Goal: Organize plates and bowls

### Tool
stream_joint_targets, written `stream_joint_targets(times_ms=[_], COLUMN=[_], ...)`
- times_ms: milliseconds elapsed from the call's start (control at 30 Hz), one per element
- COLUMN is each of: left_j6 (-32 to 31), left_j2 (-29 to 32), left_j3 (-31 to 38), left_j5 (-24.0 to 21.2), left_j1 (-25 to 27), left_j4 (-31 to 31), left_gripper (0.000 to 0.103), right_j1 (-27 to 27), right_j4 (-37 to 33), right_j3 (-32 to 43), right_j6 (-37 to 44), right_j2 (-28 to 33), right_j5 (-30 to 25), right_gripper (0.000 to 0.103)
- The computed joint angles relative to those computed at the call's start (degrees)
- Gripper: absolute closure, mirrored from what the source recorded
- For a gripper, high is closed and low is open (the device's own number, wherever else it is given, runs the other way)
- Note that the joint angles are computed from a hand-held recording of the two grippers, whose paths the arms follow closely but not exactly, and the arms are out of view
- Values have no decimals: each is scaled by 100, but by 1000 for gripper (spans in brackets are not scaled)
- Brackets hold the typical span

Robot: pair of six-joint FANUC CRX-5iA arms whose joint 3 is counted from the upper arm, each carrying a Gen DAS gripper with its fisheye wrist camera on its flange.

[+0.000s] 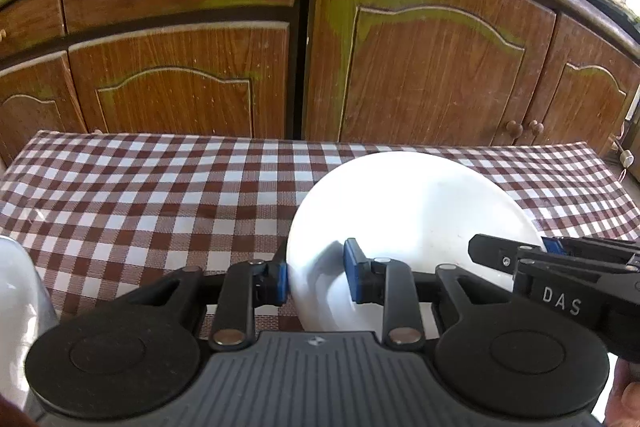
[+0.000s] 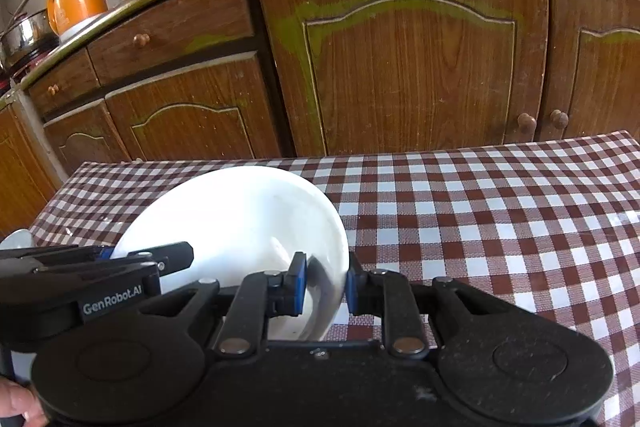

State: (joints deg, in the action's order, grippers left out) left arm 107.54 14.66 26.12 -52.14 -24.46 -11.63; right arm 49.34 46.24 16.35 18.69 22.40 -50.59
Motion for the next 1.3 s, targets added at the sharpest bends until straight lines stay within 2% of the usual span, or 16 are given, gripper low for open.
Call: stream_joint_targets(times_ms=[400,933,1300], left_j6=[206,560,763], left_j2=[-316,-803,-1047], left_j3=[270,507,630], left_j5=[-439,-1060,-1386], left_j1=[-274,-790,-1082], left_j4=[-309,-799,-1128], left_gripper=[75,74,74], right_j1=[288,962,1418], right_j4=[288,653,879], right_j3=[-165,-206,-62], right_j6=[-124,-344,-348], right_j2=[-462,-1008,-1148], right_j5=[-272,-1050,-1516], right_gripper=[78,78,78])
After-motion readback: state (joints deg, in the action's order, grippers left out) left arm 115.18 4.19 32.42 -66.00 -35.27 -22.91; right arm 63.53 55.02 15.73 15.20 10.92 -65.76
